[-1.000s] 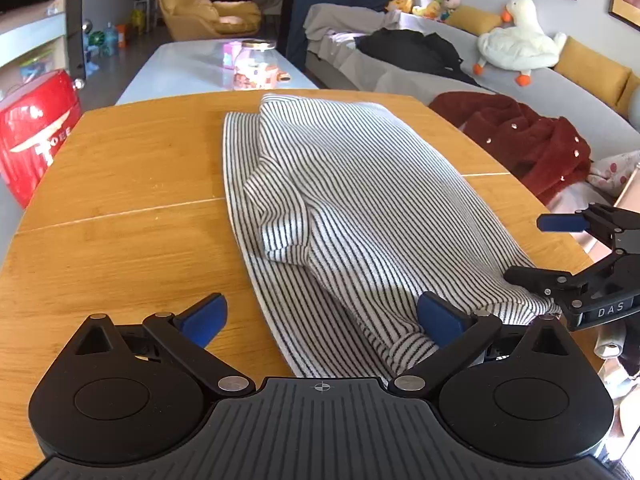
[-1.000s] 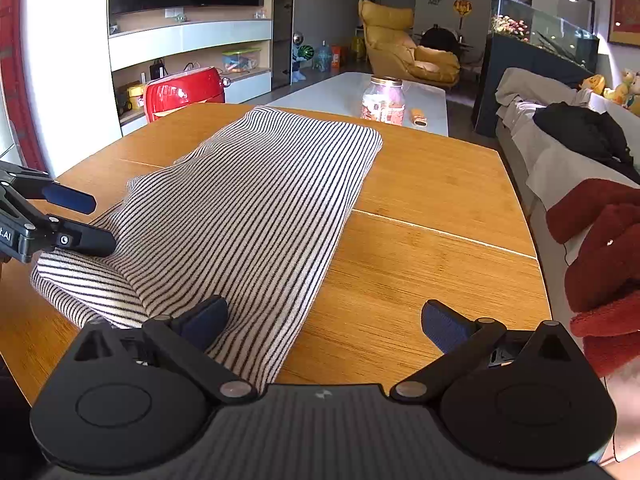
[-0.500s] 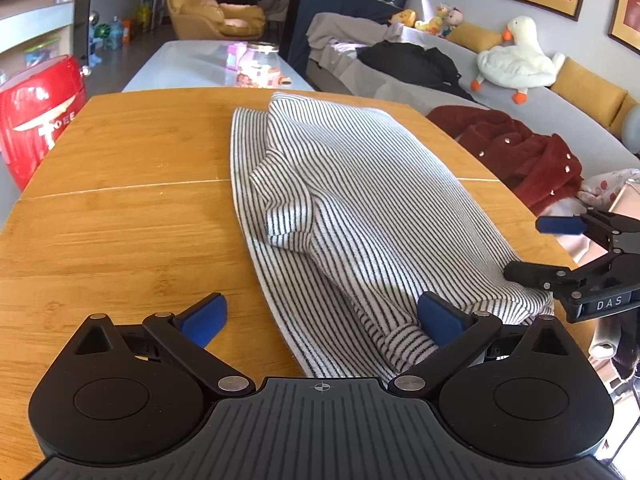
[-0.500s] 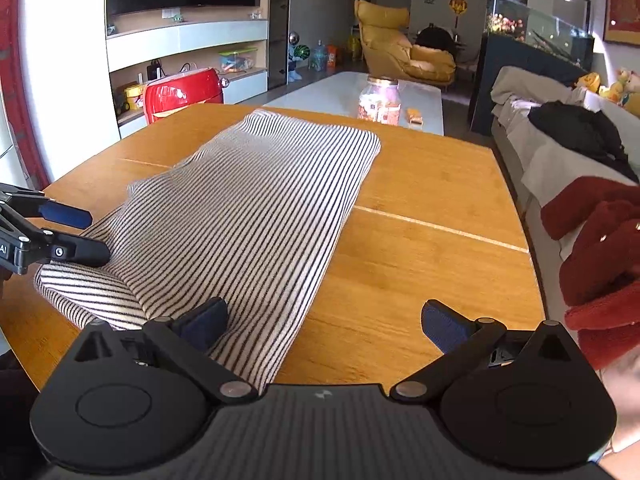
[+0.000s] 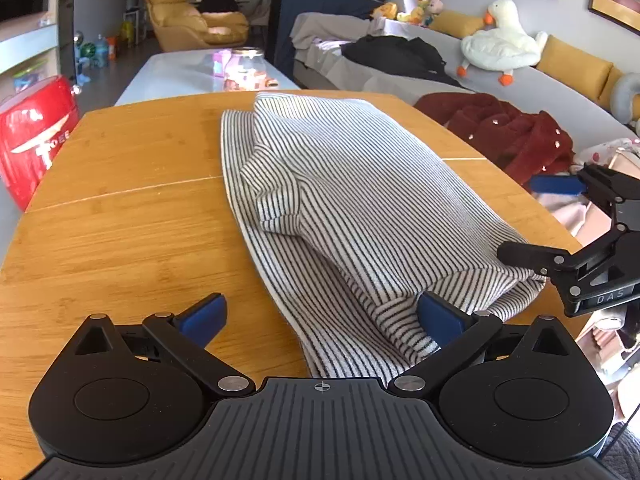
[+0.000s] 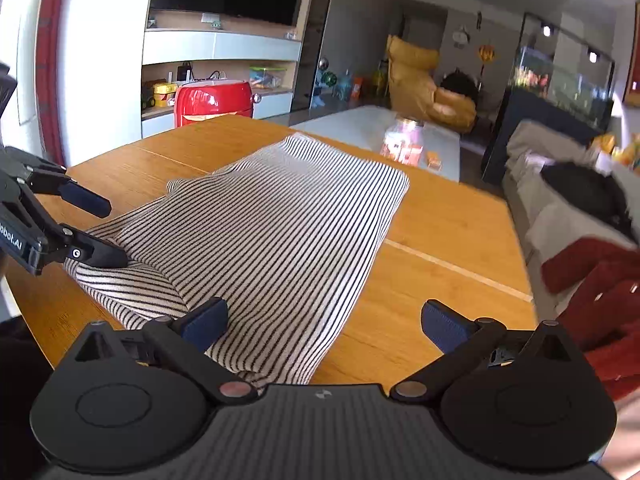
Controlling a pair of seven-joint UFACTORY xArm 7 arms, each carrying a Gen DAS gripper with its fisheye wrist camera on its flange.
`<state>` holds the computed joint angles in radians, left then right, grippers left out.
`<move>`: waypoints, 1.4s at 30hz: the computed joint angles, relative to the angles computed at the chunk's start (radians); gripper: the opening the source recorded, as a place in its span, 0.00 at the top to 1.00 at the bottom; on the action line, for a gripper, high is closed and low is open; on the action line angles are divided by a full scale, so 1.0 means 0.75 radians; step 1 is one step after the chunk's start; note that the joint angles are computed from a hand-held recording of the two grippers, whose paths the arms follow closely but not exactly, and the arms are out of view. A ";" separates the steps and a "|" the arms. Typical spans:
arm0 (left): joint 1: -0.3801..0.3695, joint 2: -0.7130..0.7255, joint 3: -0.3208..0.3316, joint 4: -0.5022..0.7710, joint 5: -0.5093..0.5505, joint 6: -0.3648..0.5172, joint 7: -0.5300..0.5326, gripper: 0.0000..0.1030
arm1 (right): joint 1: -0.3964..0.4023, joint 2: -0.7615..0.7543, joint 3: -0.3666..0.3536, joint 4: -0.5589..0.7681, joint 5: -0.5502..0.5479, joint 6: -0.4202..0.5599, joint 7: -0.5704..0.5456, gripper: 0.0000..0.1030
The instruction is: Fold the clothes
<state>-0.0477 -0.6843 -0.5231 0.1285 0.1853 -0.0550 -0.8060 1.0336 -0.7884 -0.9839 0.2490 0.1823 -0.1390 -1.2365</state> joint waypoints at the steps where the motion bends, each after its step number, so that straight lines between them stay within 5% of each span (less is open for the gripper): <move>1: -0.028 -0.018 0.034 -0.006 0.000 0.018 0.014 0.00 | -0.023 -0.049 0.013 -0.042 -0.047 -0.019 -0.059 0.27; 2: -0.045 -0.050 0.057 -0.015 -0.002 0.043 0.020 0.00 | -0.054 -0.100 0.033 -0.072 -0.080 0.011 -0.100 0.35; 7: -0.060 -0.274 0.085 -0.050 0.019 0.230 -0.001 0.00 | -0.091 -0.225 0.102 -0.093 -0.050 0.304 -0.196 0.35; 15: -0.244 -0.485 0.210 -0.090 0.053 0.446 0.038 0.00 | 0.069 -0.112 0.102 -0.118 0.052 0.152 -0.348 0.30; 19: -0.305 -0.436 0.235 -0.085 0.057 0.420 0.078 0.00 | 0.084 -0.018 0.115 0.065 0.255 0.394 -0.155 0.33; 23: -0.339 -0.356 0.248 -0.085 0.066 0.346 0.143 0.00 | 0.108 0.033 0.061 0.159 0.384 0.514 -0.122 0.32; 28: -0.297 -0.178 0.223 -0.053 0.071 0.262 0.198 0.00 | 0.083 0.050 0.098 0.150 0.459 0.500 -0.191 0.32; 34: -0.088 -0.037 0.066 0.056 0.127 0.264 0.129 0.00 | 0.030 -0.005 0.163 0.081 0.522 0.421 -0.343 0.27; 42: -0.097 -0.031 0.152 0.074 0.098 0.215 0.111 0.00 | 0.033 -0.105 0.182 -0.049 0.420 0.255 -0.519 0.13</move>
<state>-0.1206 -0.7079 -0.4095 0.1837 0.2588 0.1060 -0.7229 1.0584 -0.8673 -0.8473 0.2119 0.4976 0.0519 -1.6257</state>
